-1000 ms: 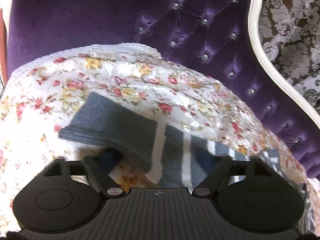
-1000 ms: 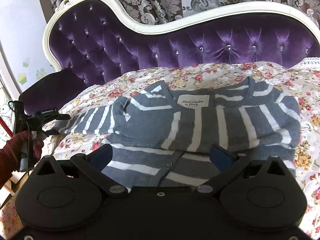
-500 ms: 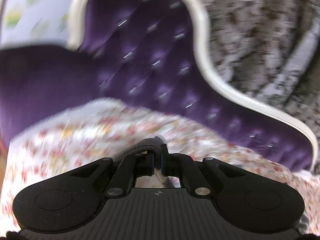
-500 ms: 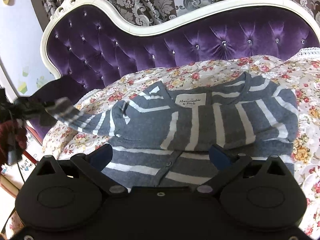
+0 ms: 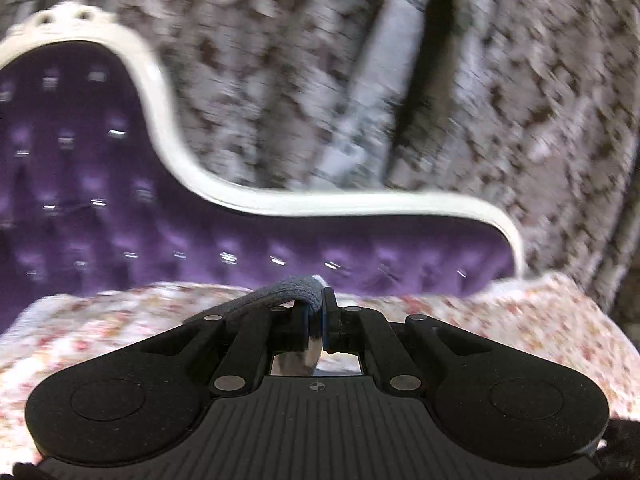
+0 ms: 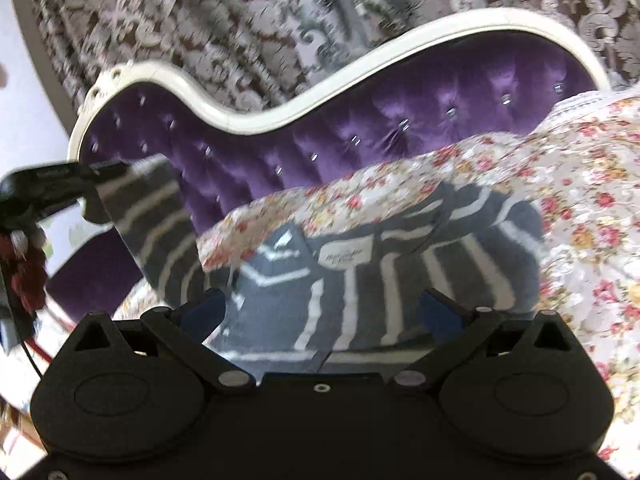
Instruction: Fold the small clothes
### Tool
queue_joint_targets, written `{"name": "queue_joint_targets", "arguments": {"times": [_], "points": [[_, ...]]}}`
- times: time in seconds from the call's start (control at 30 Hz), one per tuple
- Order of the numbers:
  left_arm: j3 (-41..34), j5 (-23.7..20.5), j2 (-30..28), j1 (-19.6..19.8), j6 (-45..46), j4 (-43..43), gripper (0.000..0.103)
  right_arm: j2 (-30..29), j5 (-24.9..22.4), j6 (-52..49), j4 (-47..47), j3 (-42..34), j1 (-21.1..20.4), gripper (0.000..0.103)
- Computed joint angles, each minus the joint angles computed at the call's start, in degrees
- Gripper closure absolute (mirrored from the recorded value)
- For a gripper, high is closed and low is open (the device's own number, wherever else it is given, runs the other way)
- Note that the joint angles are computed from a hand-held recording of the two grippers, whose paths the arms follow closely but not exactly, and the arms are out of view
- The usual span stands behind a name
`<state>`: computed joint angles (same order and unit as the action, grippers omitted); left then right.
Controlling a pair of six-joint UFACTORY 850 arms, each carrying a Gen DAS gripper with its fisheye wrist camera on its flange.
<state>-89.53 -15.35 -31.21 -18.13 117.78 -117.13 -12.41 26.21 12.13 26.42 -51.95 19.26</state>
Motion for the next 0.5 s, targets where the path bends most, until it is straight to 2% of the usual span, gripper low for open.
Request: {"name": "queue_joint_targets", "arguments": {"times": [0.13, 0.27, 0.43, 0.5], "points": [[-2.48, -0.46, -3.79, -3.39, -10.8, 10.42, 0.098, 1.48, 1.92, 2.11, 1.08, 1.68, -1.4, 0.0], [-4.76, 0.25, -7.8, -6.55, -16.89, 15.22, 0.098, 2.76, 3.6, 1.72, 3.71, 3.03, -2.46, 0.0], [-6.68, 1.6, -11.44, -8.98, -27.26, 25.02, 0.096, 3.88, 4.95, 1.62, 5.89, 4.43, -3.46, 0.0], [-7.28, 2.19, -12.38, -9.56, -33.15, 31.88, 0.091, 4.11, 5.23, 1.86, 6.2, 4.75, -3.71, 0.0]]}}
